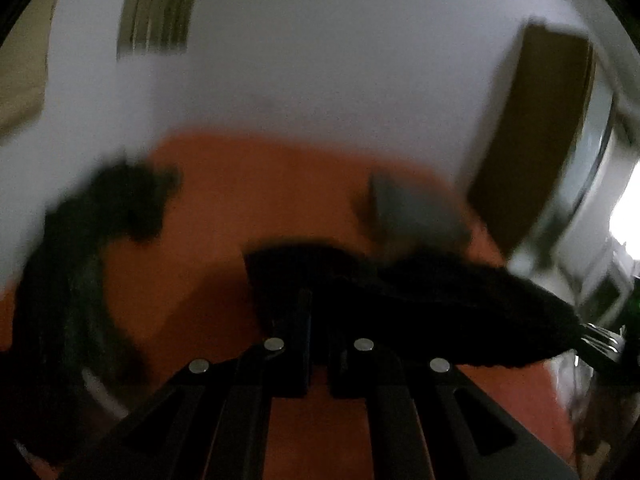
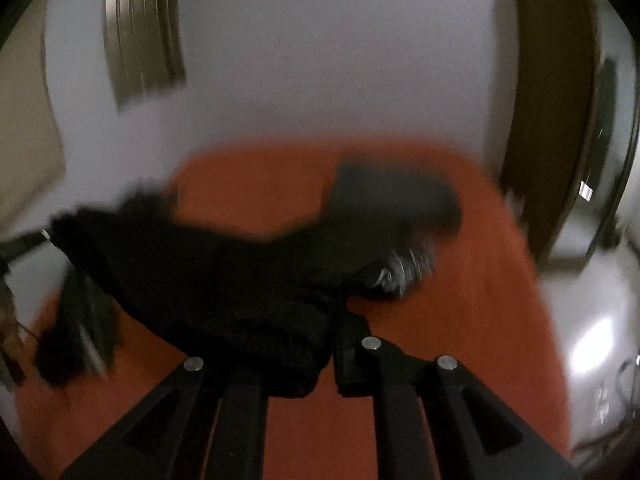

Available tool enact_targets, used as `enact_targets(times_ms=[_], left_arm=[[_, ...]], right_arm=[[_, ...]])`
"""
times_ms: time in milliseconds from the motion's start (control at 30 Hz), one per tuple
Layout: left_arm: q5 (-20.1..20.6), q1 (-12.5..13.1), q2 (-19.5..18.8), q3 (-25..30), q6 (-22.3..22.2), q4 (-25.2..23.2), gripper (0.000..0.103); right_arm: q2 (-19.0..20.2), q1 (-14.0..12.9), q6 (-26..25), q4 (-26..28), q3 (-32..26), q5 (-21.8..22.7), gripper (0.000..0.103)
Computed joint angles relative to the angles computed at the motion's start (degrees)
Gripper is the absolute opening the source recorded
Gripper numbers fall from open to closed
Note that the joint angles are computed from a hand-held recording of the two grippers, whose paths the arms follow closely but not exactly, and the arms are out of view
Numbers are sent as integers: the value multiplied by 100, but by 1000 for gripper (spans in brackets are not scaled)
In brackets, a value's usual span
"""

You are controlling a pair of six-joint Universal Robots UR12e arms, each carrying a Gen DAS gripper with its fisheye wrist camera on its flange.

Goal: Fold clothes

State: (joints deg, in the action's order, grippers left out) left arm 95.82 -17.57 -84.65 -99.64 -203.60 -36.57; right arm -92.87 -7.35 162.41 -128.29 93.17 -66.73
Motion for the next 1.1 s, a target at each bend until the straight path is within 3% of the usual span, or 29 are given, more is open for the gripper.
enact_targets(times_ms=[133, 200, 333, 467, 533, 567, 633, 700, 800, 900, 967, 1033, 1100], left_arm=[[-892, 29, 167, -934, -671, -610, 6], [-1196, 7, 172, -1192, -765, -869, 6], [-1245, -50, 228, -1438, -676, -723, 7], [-1011, -240, 229, -1400, -139, -828, 7], [-1040, -213, 225, -1372, 161, -981, 7], [-1131, -137, 237, -1356, 263, -1071, 7], [-1322, 18, 270, -1331, 444, -1243, 7], [-1675, 243, 384, -1373, 331, -1208, 7], [-2203, 641, 650, -1564, -70, -1028, 7], [-2511, 975, 818, -1701, -468, -1042, 7], [-2643, 1125, 800, -1710, -672, -1073, 7], [-2892, 1223, 717, -1670, -793, -1287, 7], [-3249, 1286, 606, -1645, -960, -1423, 7]], right_arm=[[-34, -171, 151, 1327, 772, -263, 8], [-83, -229, 182, 1541, 1034, -375, 8], [-311, -321, -81, 1124, 1437, -390, 8], [-455, -247, -493, 712, 1646, -512, 8], [-462, -228, -532, 912, 1664, -630, 18], [-417, -265, -494, 1050, 1656, -565, 19], [-340, -381, -408, 1324, 1536, -355, 32], [-357, -554, -250, 1465, 1479, 2, 45], [-436, -744, -153, 1651, 1450, 313, 49], [-461, -749, -205, 1858, 1433, 133, 50], [-446, -728, -260, 2209, 1316, -11, 57], [-459, -609, -203, 2141, 1311, -605, 69], [-491, -585, -230, 1960, 1354, -839, 69]])
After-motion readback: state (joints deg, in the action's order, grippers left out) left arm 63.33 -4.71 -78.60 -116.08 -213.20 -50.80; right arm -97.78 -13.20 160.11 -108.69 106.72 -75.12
